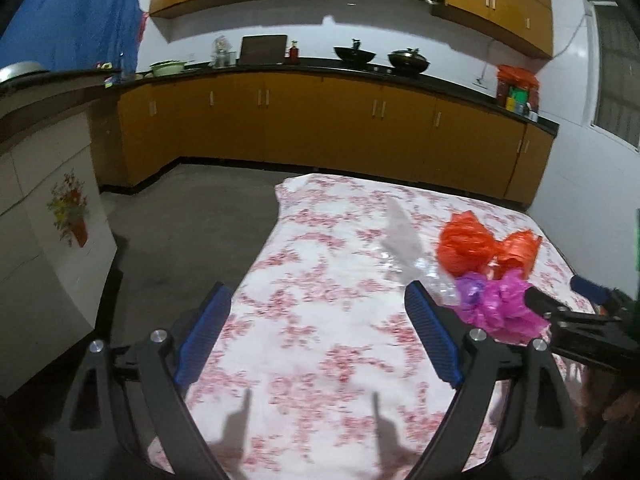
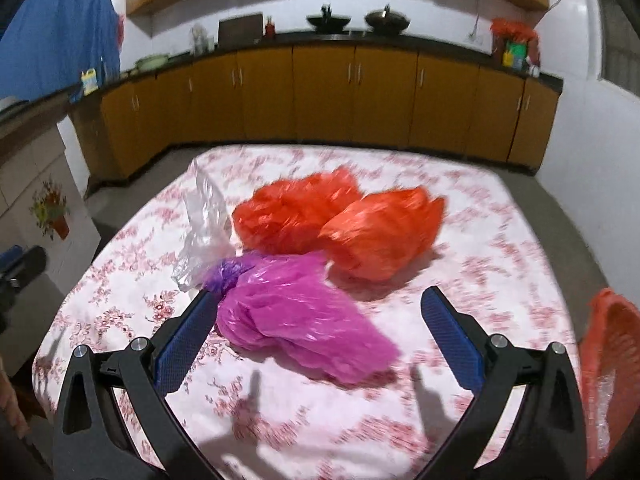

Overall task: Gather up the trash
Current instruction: 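Return to the table and grasp the pink bag with the right tool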

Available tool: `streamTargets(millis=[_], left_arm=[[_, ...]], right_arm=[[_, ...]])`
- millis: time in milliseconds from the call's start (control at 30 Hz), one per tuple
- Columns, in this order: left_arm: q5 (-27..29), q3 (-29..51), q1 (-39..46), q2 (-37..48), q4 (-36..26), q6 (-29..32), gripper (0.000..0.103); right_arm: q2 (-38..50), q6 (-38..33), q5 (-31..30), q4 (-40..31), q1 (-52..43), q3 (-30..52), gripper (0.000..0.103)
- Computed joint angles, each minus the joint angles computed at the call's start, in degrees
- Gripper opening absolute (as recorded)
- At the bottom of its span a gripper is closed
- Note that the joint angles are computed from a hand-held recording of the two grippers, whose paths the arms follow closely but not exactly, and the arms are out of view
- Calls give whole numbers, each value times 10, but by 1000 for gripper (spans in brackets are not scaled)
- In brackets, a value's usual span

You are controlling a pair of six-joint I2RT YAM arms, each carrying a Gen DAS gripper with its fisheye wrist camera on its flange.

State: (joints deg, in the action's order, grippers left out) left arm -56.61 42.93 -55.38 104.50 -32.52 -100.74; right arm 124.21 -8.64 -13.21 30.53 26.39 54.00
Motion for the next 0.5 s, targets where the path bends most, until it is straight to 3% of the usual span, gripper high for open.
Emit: streamTargets(millis=[133, 233, 367, 500], left_arm=[[9, -29, 10, -11, 33, 3, 87], [14, -41, 18, -10, 62, 18, 87], [17, -53, 26, -14, 99, 43, 87], [18, -44, 31, -6, 116, 63, 87]], right_arm=[[36, 8, -7, -64, 12, 55, 98], [52, -2, 0, -85, 24, 75, 88], [63, -27, -11, -112, 28, 91, 65], [51, -32, -19, -89, 22, 65, 59]])
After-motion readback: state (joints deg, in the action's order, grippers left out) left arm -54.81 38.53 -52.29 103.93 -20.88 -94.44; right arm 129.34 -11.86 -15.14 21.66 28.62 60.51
